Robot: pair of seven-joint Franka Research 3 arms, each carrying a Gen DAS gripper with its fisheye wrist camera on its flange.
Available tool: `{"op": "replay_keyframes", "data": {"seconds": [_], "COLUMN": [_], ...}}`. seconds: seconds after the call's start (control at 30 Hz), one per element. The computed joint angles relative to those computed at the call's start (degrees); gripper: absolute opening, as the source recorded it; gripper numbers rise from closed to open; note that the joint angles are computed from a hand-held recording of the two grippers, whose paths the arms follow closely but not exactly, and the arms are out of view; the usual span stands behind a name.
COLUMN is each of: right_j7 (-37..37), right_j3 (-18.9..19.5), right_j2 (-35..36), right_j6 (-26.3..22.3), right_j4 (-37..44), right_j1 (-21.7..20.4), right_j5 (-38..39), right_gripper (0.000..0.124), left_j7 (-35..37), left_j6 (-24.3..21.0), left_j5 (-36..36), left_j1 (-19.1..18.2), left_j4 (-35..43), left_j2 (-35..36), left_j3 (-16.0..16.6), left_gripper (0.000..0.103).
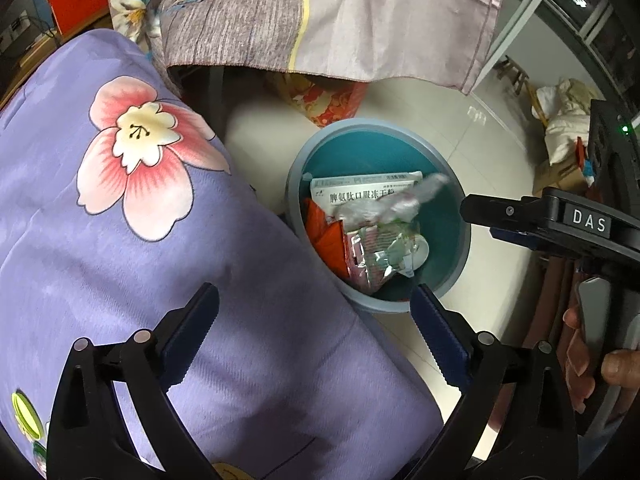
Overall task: Collect trash
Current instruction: 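Open both grippers over the teal bin, dropping packet and bag, then move both grippers back to the bedspread toward the candy egg and lid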
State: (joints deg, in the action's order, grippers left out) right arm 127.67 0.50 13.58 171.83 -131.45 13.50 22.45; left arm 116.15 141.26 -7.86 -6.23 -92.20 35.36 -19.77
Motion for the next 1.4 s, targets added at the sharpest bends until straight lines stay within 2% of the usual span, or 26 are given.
{"op": "replay_keyframes", "data": {"seconds": [0.3,0.4,0.77,1.1,1.4], "right_j7": [9.6,13.0,15.5,14.8,8.1], "right_j3": [-3.9,-4.3,-1.4,0.1,3.1], "right_j2": [-1.6,-1.7,1.7,9.3,22.9], "right_j6": [-2.1,-2.9,-7.1,-16.6,-28.6], "right_j4": [0.5,1.2,8.0,22.2,43.5], "right_j1": [5.1,6.2,7.9,12.1,14.5], "right_j5": [-9.9,-13.3,-16.4,-19.0,-16.3], "right_gripper": [0.077,0.082,0.082,0.086,0.086], "left_j7": [3.7,5.4,11.7,17.5,19.6], "left_j6": [2.2,3.2,5.0,5.4,6.1], "left_j5": [-3.6,-5.6,-12.4,-19.3,-19.2], "left_j1": [3.2,4.5,9.1,14.5,19.5], "left_j4": [-4.6,-6.8,-13.4,-17.2,-18.7], "left_j2": [-3.8,-5.5,-11.1,-14.1,-14.5], "left_j3": [-1.3,-1.7,-0.4,2.9,7.3], "left_gripper": [0.097,0.097,0.098,0.099,0.099]}}
